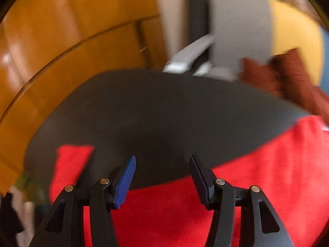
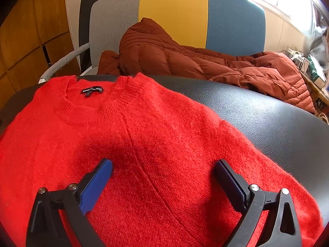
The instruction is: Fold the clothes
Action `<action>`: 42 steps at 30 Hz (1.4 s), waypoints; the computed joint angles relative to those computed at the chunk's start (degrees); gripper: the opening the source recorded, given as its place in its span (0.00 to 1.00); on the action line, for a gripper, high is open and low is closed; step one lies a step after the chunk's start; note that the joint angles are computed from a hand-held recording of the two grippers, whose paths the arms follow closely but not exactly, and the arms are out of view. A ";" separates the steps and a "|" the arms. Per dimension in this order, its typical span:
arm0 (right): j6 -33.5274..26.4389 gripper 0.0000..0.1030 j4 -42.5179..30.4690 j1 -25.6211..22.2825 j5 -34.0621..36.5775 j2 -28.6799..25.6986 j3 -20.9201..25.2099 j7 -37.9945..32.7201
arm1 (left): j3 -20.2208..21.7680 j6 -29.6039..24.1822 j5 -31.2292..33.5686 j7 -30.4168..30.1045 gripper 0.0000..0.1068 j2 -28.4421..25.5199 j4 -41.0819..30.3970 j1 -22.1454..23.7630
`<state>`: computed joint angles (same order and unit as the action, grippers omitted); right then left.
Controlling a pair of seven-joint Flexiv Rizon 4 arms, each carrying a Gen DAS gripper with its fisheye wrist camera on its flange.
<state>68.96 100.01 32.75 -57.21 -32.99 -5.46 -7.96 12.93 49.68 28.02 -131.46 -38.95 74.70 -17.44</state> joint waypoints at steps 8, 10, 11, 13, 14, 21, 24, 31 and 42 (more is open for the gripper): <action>1.18 0.97 0.38 -0.18 -0.52 0.10 -0.26 0.75 | 4.98 -21.91 2.02 -12.08 0.49 3.79 1.23 0.59; 1.53 0.97 0.47 -0.21 -0.62 0.11 -0.35 1.02 | 6.61 -25.53 3.86 -19.74 0.49 6.41 2.82 0.01; 1.54 0.97 0.48 -0.20 -0.62 0.11 -0.36 1.02 | 7.10 -26.79 4.41 -23.27 0.49 7.91 3.89 -0.07; 1.74 0.97 0.51 -0.19 -0.72 0.11 -0.45 1.20 | 6.62 -26.13 5.06 -27.15 0.49 10.93 6.74 0.41; 1.83 0.97 0.52 -0.19 -0.74 0.10 -0.47 1.27 | 6.13 -25.49 6.28 -28.23 0.49 11.99 7.62 0.18; 1.31 0.97 0.36 -0.06 -0.63 0.02 -0.46 1.09 | -1.49 -12.91 14.18 -28.55 0.48 15.75 11.28 -0.39; 0.92 0.97 0.37 0.00 -0.65 0.09 -0.38 1.01 | -6.63 -5.79 11.21 -19.37 0.48 12.64 10.29 1.29; 0.52 0.99 0.25 -0.17 -0.30 0.02 -0.04 0.70 | -8.59 -2.65 4.05 -6.36 0.49 3.47 4.47 -0.68; -2.02 1.00 -5.09 -0.40 4.54 -3.14 0.89 -5.65 | -1.10 3.33 0.12 -10.66 0.72 -0.25 4.25 -2.23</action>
<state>66.94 94.92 32.35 -52.67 -36.13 -4.58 -13.61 11.83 53.01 28.14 -142.13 -39.20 78.95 -19.68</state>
